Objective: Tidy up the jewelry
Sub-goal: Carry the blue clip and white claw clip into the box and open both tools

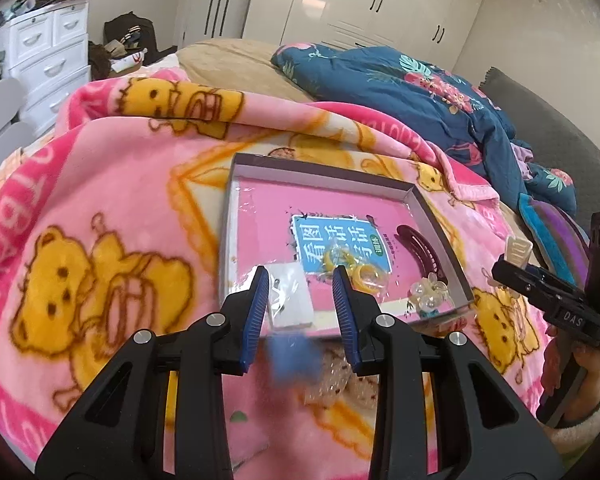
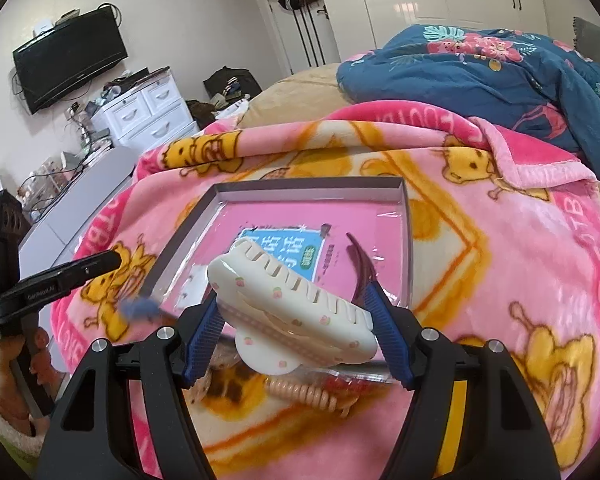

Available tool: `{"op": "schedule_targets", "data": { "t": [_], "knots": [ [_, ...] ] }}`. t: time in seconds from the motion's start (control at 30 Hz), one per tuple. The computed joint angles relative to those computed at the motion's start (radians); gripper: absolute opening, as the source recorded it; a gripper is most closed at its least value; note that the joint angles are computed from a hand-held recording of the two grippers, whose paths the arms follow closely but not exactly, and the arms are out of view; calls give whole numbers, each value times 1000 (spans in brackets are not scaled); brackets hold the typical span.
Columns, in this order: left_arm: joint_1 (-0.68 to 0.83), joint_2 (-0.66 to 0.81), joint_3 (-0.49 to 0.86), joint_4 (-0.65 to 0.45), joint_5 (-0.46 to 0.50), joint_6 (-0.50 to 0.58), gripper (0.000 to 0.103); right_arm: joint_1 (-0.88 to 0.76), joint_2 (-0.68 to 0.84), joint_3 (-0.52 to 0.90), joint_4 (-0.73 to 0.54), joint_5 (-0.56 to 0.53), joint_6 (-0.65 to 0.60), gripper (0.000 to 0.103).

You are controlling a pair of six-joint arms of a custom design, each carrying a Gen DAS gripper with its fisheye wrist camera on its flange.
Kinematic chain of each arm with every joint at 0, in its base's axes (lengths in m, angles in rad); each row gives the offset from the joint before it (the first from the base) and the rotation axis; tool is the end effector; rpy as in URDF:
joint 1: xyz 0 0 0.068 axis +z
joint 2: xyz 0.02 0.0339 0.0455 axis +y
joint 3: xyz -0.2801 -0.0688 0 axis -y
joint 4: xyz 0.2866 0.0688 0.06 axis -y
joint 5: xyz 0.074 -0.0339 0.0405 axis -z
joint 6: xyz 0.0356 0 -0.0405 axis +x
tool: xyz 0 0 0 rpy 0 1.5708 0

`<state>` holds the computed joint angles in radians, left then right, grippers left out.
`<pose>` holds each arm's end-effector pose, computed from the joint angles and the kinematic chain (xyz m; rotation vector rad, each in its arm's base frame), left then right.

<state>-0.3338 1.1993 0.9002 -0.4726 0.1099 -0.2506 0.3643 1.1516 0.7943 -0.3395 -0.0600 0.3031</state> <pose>0.2711 -0.0981 0.2711 0.1538 2.3699 -0.4139 0.2604 0.1016 0.2550 -0.1026 2.2988 0.4173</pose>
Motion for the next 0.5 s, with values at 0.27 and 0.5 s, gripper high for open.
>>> {"op": "schedule_targets", "data": {
  "t": [0.27,0.5],
  "knots": [
    [-10,69,3,26,9,0,25,-31,88,41,29,-14,-2,68],
    [-38,40,-75,-14,-28,19,34,-31,103,31,51,-30,9,68]
  ]
}}
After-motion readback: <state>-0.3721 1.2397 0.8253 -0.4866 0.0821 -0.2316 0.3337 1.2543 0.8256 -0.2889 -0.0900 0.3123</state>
